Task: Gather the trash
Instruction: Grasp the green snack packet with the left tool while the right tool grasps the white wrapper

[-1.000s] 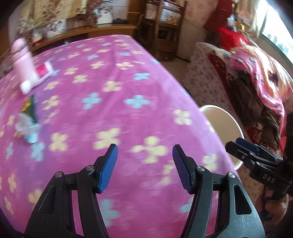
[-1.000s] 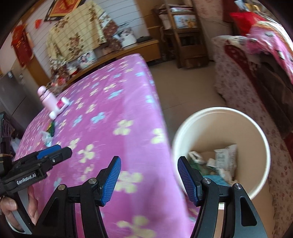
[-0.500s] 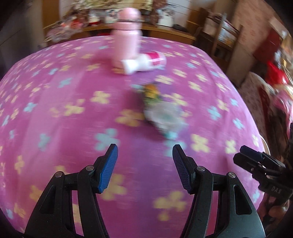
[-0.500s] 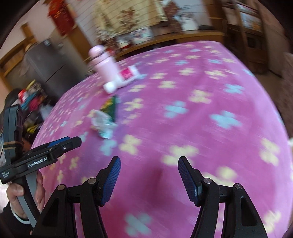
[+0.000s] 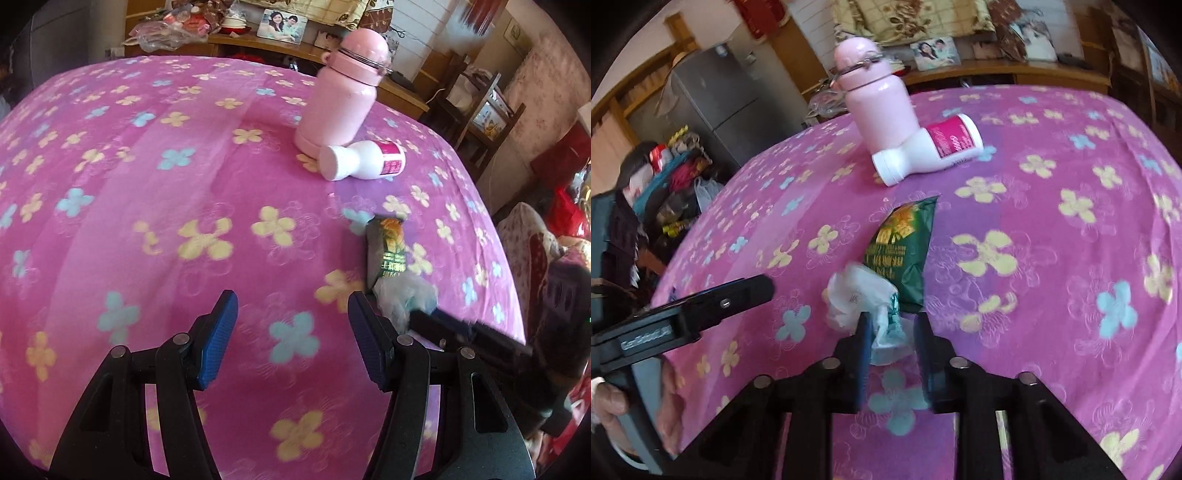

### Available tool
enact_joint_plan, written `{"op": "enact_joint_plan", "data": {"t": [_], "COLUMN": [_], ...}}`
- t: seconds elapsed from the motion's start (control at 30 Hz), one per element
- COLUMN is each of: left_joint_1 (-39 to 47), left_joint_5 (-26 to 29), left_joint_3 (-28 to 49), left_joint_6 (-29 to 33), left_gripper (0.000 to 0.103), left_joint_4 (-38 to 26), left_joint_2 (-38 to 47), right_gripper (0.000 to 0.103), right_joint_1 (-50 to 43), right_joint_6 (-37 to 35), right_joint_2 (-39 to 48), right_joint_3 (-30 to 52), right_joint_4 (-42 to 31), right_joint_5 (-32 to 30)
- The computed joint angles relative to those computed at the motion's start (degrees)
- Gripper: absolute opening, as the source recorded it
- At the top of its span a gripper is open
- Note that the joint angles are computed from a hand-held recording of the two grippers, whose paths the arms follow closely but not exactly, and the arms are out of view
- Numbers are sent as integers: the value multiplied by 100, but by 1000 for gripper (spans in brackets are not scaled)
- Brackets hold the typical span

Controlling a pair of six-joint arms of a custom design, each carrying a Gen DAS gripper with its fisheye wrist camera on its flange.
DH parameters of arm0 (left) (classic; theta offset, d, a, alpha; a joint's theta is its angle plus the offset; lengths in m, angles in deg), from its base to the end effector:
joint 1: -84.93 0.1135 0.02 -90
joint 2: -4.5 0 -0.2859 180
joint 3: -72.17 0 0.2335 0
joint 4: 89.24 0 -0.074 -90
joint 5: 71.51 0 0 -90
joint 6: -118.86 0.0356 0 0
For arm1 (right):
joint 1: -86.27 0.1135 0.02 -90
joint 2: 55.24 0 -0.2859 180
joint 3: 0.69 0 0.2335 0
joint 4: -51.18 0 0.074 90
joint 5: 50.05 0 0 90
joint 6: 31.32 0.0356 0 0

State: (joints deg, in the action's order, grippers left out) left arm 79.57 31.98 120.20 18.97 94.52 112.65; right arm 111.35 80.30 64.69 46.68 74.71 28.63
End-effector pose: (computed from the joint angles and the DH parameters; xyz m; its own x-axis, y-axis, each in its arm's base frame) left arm 0.2835 -0.0349 0.0923 -0.8543 -0.0876 -0.5124 0.0739 0.9552 -0.2865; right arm 0.2724 0.1352 0.0563 -0.8318 0.0096 -0.5549 -0.2428 0.8928 0.3794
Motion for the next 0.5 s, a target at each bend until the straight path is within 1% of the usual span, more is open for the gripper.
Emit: {"op": "enact_joint_plan", "data": {"t": [0.1, 0.23, 0.33, 0.4, 0.43, 0.47, 0.5], "left_joint_1": [-265, -688, -1077, -1304, -1395, -1498, -1559], "left_joint_5": [8, -53, -392, -669, -871, -1094, -1155], "left_joint_3": [298, 809, 1222, 1573, 1624, 1633, 1711], "left_joint_6": [-256, -613, -767, -852, -865, -848, -787], "left_gripper": [61, 61, 61, 60, 61, 60, 57], "left_joint_4": [40, -21, -102, -278, -239, -153, -236], "left_joint_2": [288, 716, 1044, 1309, 1359, 1381, 1424], "right_gripper": [20, 20, 20, 20, 20, 20, 20], "right_joint_1": [-201, -760, -1207, -1371, -1499, -1583, -1693], "right_joint_6": [-160, -416, -603, -624, -671, -702, -754], "right_joint_2": [-258, -746, -1067, -1131, -1197, -1230, -1294], "right_joint_3": [-434, -1182, -1655, -1807, -1939, -2027, -2087], "right_joint_4": [233, 496, 617, 690, 750, 807, 802], "right_joint_5": [-3, -237, -346, -420, -471, -510, -575]}}
